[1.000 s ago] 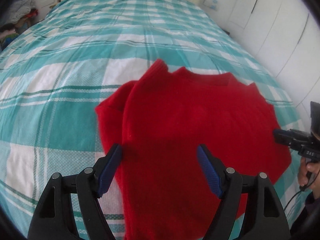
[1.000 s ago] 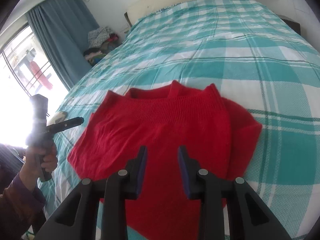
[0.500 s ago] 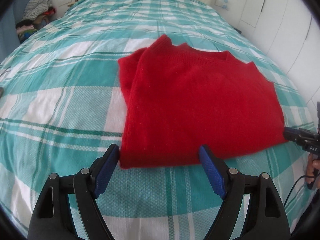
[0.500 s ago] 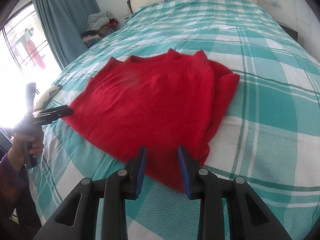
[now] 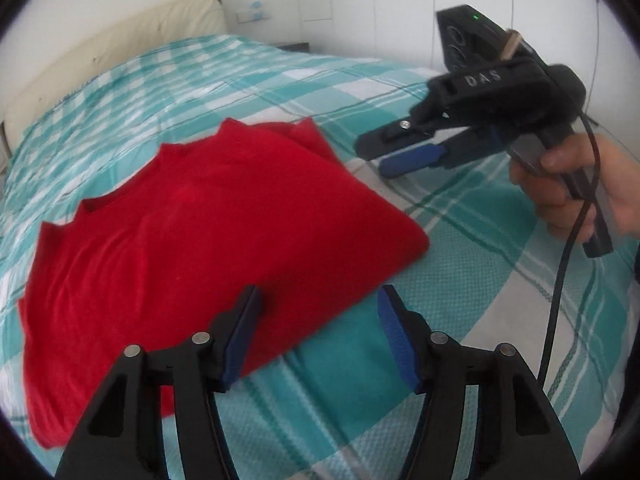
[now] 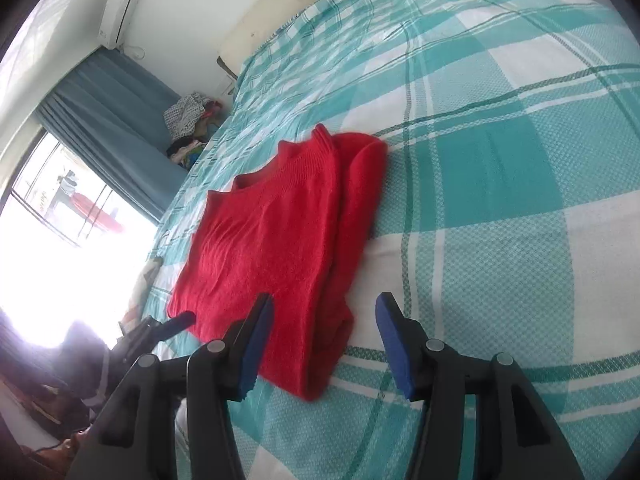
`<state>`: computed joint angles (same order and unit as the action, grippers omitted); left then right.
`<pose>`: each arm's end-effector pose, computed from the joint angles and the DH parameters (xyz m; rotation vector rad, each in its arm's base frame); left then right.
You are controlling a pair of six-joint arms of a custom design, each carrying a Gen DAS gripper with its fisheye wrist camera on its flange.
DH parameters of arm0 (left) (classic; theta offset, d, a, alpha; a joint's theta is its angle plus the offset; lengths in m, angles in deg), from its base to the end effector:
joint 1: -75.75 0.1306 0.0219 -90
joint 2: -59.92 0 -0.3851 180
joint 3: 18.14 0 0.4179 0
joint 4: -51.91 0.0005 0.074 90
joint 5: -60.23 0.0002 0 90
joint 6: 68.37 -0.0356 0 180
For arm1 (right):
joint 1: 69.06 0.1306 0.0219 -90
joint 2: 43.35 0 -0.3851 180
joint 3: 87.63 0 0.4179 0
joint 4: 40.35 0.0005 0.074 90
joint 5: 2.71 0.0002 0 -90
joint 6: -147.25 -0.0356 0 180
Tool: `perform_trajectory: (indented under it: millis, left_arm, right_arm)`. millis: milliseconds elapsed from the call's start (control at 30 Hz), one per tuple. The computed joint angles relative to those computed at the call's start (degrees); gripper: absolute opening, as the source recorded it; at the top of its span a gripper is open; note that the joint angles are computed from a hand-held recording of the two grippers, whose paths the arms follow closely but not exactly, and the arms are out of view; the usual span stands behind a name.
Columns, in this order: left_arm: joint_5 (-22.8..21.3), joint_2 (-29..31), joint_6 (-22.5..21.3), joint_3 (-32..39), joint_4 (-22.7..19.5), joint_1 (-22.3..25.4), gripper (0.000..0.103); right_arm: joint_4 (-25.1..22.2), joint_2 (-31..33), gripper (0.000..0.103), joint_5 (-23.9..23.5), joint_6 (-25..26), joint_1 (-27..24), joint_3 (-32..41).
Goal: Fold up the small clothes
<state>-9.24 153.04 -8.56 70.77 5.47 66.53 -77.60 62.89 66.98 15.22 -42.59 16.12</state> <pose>0.5186 -0.0973 0.4013 0.9527 2.2004 -0.2704 0.5583 0.2912 0.4134 0.1261 2.4245 0.9969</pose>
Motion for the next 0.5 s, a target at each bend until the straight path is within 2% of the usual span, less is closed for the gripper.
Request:
perform_trajectory:
  millis: [67,133,167,200,233,267,300,367,400,433,500]
  left_arm:
    - [-2.58,1.13,-0.94,0.41,1.69,-2.53,0.055]
    - [-3.43,1.44,-1.83,0.41,4.1,-3.98,0.055]
    - [-3.72,1.52,-2.27,0.39,5.08,-4.32,0.053]
    - [-4.15,1.57,-2.38,0.32,6.16,-4.61,0.044]
    - [-4.68,1.55,-2.22,0.07,7.16,-4.83,0.029]
    - [-4.53,1.64,-1.71,0.08,7.45,-4.8,0.022]
    - [-3.42,1.6,-0.96,0.15,7.39,-4.37,0.011]
    - [-0.42,0.91,1.33,-0.3,7.97,-2.93,0.007]
    - [1.35,0.66,3.25,-0.2,8.02,-2.11,0.004]
    - [3.42,0.2,5.38,-0.22,8.07,-0.86,0.004]
    - [7.69,-1.07,10.39,-0.5,8.96,2.27,0.004]
  right_arm:
    - [-0.43,2.24,0.053,-2.71,-0.72,-1.5,2.15]
    - [-1.48,5.52,0.053,-7.03,-0.77,-2.86,5.7]
    - [-2.61,7.13,0.053,-7.68,-0.57,-3.22,7.76]
    - [-3.18,8.59,0.053,-7.78,-0.37,-3.35,9.7]
    - [-3.61,10.26,0.053,-8.56,-0.14,-3.5,11.93]
    - [-4.22,11.95,0.053,-9.04,-0.11,-3.45,14.35]
    - [-4.85,13.57,0.053,-9.23,-0.17,-3.27,16.74]
    - [-6.65,16.71,0.05,-9.8,0.0,-2.65,21.46]
    - [-9.61,18.44,0.045,-8.12,0.92,-2.17,24.73]
    - [-12.04,19.54,0.017,-5.76,1.53,-1.67,27.18]
    - [-12.29,20.12,0.014,-3.75,1.09,-0.94,29.29]
